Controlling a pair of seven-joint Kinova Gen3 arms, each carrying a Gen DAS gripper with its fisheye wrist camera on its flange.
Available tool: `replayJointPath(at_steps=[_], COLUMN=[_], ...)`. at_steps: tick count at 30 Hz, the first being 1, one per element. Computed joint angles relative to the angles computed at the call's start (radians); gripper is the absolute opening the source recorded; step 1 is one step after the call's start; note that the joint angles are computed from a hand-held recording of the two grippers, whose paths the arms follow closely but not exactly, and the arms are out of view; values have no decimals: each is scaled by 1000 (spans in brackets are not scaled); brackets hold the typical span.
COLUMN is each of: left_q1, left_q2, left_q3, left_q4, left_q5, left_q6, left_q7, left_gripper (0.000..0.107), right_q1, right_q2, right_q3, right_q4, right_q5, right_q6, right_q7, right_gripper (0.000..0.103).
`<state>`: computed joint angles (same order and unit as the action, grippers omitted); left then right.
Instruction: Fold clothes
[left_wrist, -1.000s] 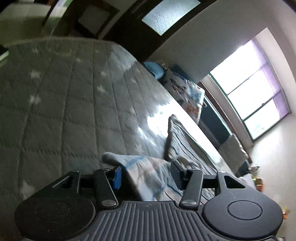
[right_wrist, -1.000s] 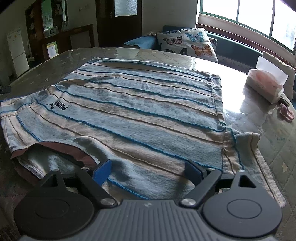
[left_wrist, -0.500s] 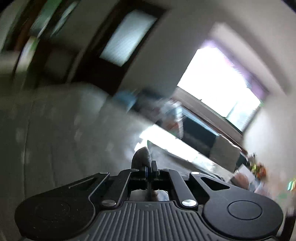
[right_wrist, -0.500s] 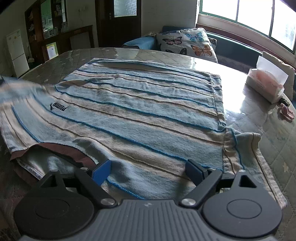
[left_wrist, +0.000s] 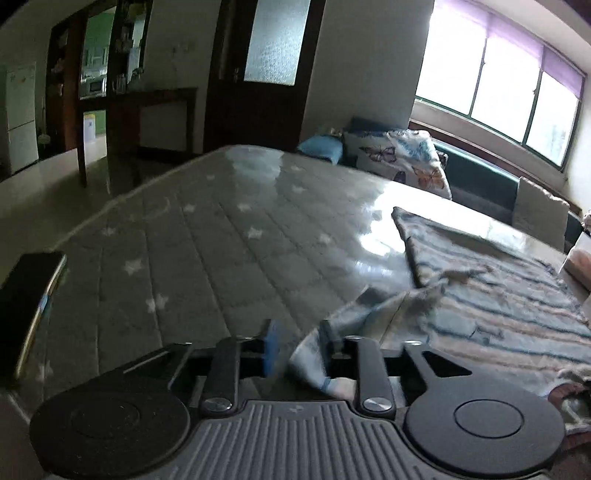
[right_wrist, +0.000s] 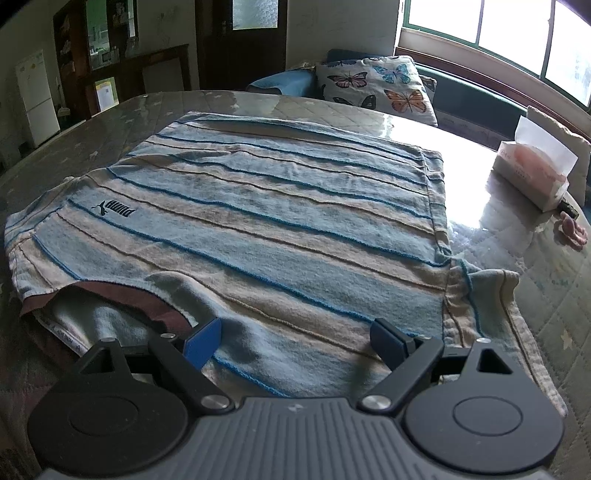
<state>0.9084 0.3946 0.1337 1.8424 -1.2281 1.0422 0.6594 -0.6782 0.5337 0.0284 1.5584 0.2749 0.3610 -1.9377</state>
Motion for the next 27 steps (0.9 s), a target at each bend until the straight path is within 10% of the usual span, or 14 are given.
replayJointPath(at_steps=[14, 27], left_q1=[-197, -59], left_q2=[91, 160], left_q3=[-56, -193], left_q4=[-187, -247], left_q5=[134, 190], left_q6=[-322, -202], left_q7=[-425, -486], left_gripper=[31, 0], right_q1=[9, -34], right_q2=[1, -29], right_q3=[-8, 58], right_q4=[3, 76], right_q5=[-15, 3], right_q6=[-8, -66], right_q7=[5, -48], right_gripper=[90, 91])
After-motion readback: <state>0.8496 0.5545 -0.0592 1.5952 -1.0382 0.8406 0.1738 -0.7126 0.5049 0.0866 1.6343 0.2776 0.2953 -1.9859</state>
